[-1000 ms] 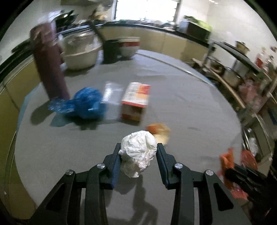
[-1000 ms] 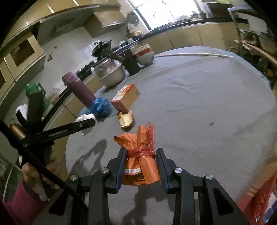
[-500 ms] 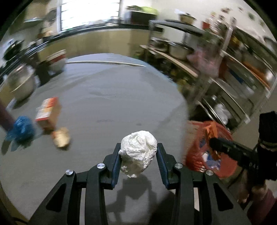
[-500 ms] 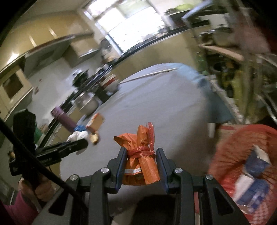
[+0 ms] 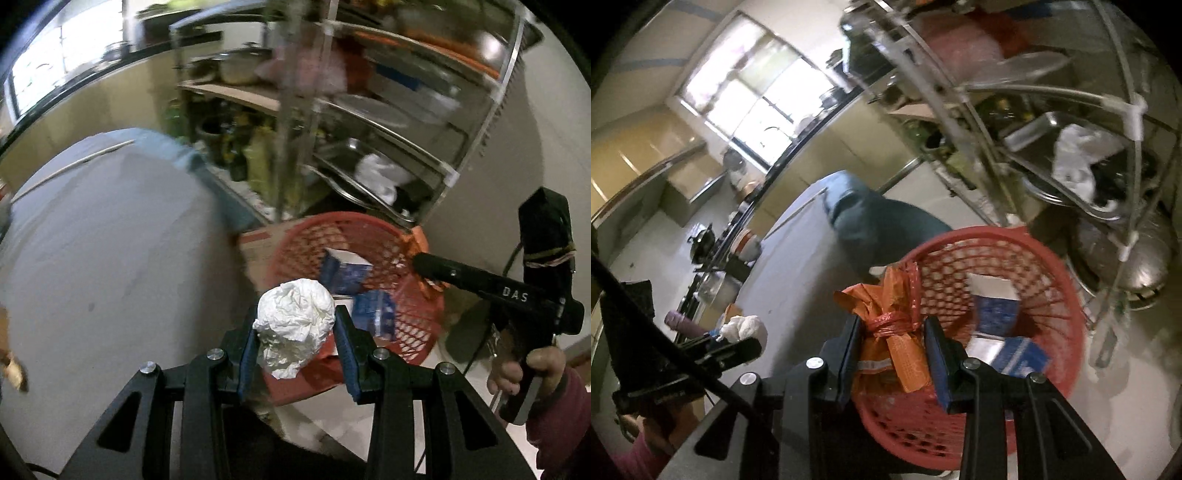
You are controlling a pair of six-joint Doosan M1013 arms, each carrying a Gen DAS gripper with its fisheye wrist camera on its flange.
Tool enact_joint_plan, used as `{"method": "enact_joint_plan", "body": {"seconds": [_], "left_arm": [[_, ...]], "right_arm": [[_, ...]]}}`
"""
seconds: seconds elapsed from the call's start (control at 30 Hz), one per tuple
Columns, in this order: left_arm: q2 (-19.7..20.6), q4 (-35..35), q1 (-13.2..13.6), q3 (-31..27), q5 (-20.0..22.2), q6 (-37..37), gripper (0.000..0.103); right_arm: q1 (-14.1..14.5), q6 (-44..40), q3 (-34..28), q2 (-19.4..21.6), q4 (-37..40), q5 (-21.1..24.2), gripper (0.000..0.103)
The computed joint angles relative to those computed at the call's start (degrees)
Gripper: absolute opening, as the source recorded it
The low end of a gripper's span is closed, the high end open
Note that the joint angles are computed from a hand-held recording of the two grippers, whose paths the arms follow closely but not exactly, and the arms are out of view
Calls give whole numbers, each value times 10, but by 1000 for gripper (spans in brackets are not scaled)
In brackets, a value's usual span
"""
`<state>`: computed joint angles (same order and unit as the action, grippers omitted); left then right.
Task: Collect trash
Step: 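Carry the tissue and orange wrapper to the wastebasket and release both, then move both tools back over the table toward the fruit peel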
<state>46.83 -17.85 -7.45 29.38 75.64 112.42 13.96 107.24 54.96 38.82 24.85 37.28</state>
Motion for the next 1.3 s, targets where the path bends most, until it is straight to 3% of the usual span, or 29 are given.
{"method": "enact_joint_plan", "body": {"seconds": [0.27,0.43,0.47,0.53,0.77,1.0,1.3], "left_arm": [[36,-8,-21,-51,54,-6,42],[40,-8,-26,-52,62,0,52],[39,-7,-26,-50,61,1,55],[26,7,-26,-27,39,9,62],[-3,36,-7,20,-6,-11,65],[-39,106,18,77,-65,-76,65],[-82,256,44,141,-139,-189,70]], "right_arm": [[-12,14,30,-9,19,-9,39],[-17,24,35,-10,42,-10,40],[-17,32,35,-10,38,-12,48],[-16,36,41,-14,36,-27,60],[-6,15,21,-10,30,-47,60],[10,-19,-43,24,44,-8,60],[42,-61,-207,105,55,85,60]]}}
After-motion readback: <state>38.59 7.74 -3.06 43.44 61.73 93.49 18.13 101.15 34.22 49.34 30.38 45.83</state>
